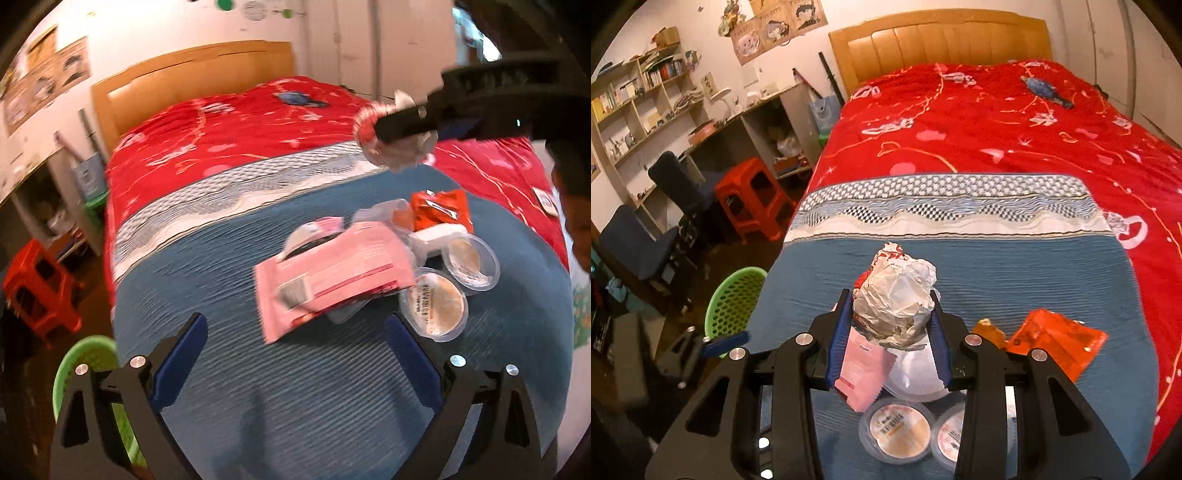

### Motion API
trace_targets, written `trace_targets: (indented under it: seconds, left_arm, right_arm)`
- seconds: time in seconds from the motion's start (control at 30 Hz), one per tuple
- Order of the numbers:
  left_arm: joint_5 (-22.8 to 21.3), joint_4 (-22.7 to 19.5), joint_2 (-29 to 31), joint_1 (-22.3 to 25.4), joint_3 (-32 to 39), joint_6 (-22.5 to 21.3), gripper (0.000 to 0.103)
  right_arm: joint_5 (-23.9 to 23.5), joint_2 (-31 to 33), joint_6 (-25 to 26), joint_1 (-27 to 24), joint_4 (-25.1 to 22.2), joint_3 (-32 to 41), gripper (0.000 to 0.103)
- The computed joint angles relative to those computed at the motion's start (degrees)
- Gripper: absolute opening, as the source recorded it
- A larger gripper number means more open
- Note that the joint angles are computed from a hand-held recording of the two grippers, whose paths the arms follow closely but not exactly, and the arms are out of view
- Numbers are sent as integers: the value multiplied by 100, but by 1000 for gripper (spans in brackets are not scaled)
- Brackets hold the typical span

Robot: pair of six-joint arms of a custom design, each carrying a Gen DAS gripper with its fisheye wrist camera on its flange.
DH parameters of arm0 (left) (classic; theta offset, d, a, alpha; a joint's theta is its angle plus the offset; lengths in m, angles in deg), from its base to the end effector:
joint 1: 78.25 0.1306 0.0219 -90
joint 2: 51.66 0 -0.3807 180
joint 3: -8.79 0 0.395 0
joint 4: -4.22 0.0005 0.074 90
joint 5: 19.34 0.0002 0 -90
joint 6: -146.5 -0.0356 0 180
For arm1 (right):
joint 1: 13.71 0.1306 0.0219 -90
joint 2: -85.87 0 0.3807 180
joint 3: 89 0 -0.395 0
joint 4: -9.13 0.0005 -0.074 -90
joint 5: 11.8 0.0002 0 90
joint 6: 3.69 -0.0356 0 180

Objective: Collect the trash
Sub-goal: 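Grasp the pink wrapper with the left tool while the right tool holds the paper ball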

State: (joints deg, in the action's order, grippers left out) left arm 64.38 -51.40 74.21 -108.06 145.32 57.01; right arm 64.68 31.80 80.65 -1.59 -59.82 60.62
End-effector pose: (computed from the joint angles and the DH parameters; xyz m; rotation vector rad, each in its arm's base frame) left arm 0.6181 -0.3502 0.4347 0.5433 2.2897 -0.1305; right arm 0.6664 0.1511 0.5203 -0.2491 2.3609 0.4285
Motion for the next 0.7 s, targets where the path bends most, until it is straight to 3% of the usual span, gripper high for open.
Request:
trace_targets:
  seconds: [0.07, 0.2, 0.4, 0.47, 0.7]
  left_arm:
    - [108, -156, 253, 1, 351, -286, 84]
    - [413, -356, 633, 41, 868, -594, 82]
    - [797, -560, 944, 102, 1341, -874, 47]
    - [921, -543, 946, 122, 1333, -868, 30]
    - [915, 27, 434, 190, 589, -568, 15]
  right_arm:
    - [4, -99, -40, -25, 77, -152, 40]
    - [16, -277, -125, -83, 223, -475, 40]
    - [42, -440, -191, -119, 337, -796, 40]
    - [60, -505, -203, -107, 387, -907, 40]
    - [41, -708, -231, -74, 595, -1242, 40]
